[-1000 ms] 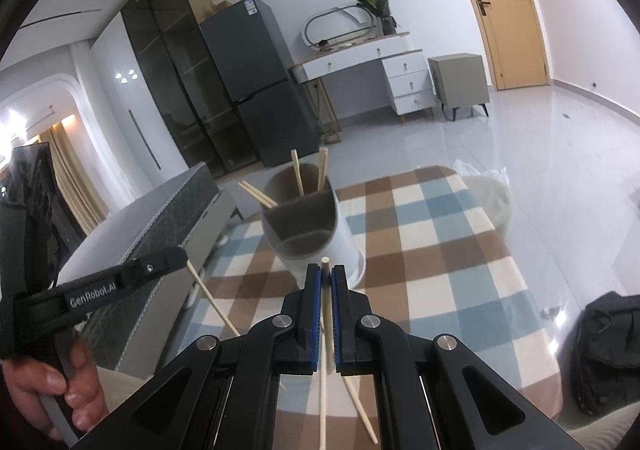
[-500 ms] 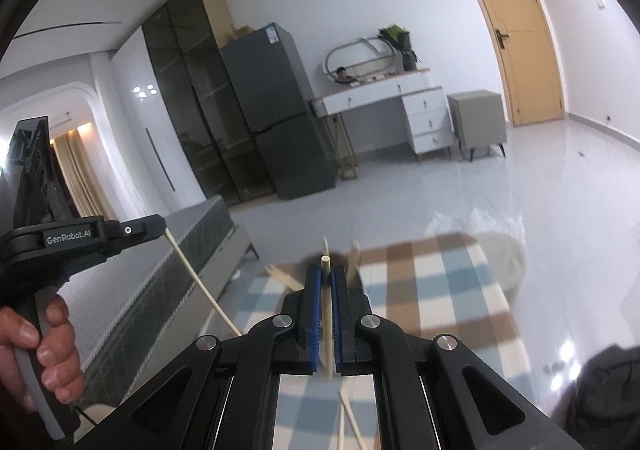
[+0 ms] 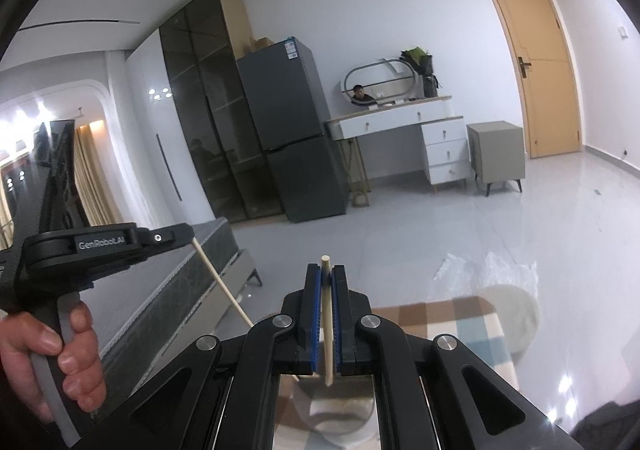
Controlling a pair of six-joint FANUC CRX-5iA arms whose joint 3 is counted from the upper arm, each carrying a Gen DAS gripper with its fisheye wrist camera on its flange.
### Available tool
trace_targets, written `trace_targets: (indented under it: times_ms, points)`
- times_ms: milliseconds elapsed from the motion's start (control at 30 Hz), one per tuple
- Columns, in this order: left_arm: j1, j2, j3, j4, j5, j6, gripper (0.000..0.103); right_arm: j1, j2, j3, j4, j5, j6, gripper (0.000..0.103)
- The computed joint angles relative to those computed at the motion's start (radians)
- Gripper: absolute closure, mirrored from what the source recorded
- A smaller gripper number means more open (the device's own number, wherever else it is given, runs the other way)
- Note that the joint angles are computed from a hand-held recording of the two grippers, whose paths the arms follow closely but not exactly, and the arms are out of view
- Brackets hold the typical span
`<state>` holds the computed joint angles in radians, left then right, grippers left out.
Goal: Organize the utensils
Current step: 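Lower the chopstick into the caddy and open the right gripper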
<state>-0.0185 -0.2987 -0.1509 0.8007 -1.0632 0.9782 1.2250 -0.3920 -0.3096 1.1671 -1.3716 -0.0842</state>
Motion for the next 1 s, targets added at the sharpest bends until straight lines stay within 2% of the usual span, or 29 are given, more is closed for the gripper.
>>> trace_targets:
  times_ms: [167, 500, 967, 1000]
  points:
    - [-0.034, 0.035, 0.009, -0.019, 0.042, -0.01, 0.102, -0.051, 0.006, -0.005, -0.027, 0.047, 0.019, 0.099]
    - [-0.051, 0.051, -0.029, -0.039, 0.055, -0.057, 0.102, -0.137, -0.004, -0.041, -0.089, 0.125, 0.034, 0.099]
    - [-0.062, 0.076, -0.026, -0.072, -0.03, -0.09, 0.102, -0.154, -0.014, -0.064, -0.215, 0.183, 0.049, 0.099]
    - [-0.058, 0.084, -0.02, -0.061, -0.057, -0.112, 0.102, -0.159, -0.015, -0.067, -0.229, 0.201, 0.059, 0.098]
